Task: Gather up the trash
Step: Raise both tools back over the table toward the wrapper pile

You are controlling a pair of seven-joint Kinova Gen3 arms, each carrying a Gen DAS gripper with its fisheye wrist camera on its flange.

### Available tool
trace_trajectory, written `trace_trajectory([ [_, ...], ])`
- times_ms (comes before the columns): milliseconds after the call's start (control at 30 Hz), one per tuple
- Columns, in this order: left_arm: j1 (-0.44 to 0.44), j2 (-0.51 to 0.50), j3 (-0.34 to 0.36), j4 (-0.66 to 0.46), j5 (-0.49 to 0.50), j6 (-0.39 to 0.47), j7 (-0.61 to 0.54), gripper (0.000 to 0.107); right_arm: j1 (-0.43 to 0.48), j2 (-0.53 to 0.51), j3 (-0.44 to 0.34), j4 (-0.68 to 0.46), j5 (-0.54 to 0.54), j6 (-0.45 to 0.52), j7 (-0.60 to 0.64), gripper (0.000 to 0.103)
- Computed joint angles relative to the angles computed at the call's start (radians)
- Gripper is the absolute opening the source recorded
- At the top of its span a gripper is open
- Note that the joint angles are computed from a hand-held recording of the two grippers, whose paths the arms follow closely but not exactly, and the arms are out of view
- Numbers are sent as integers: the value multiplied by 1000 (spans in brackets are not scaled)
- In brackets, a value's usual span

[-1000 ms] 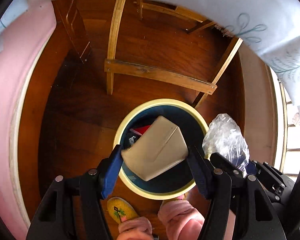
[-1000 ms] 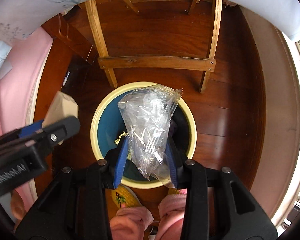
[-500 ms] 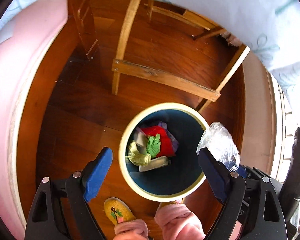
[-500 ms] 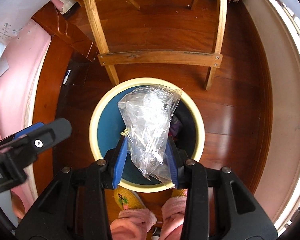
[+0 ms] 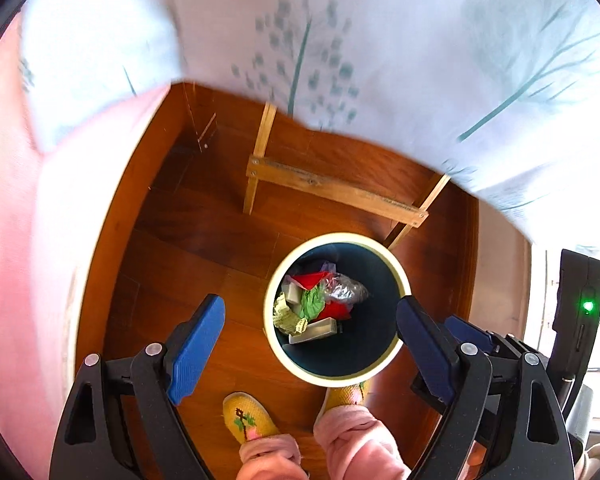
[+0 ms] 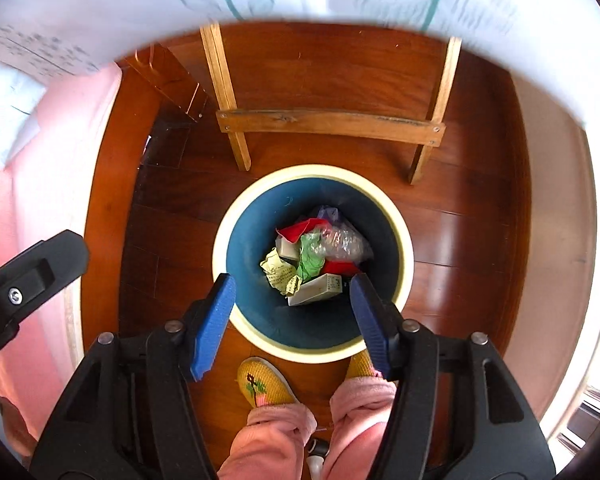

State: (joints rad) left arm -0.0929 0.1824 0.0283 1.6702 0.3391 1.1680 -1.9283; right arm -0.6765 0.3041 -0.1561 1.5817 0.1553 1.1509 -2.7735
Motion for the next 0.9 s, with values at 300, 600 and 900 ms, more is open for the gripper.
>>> trace_trajectory([
  [300,-17,-83,-20,-212,-29,248,17,89,54,-46,-158,-240,78,302,-59,57],
  [600,-46,-95,-37,-541,-2,523,24,89,-116,-42,-54,-623,160,623,-24,57],
  [900,-115,-19,-9,-952,98,773,41,89,-397,38,319,-1040,194,819,114,57],
])
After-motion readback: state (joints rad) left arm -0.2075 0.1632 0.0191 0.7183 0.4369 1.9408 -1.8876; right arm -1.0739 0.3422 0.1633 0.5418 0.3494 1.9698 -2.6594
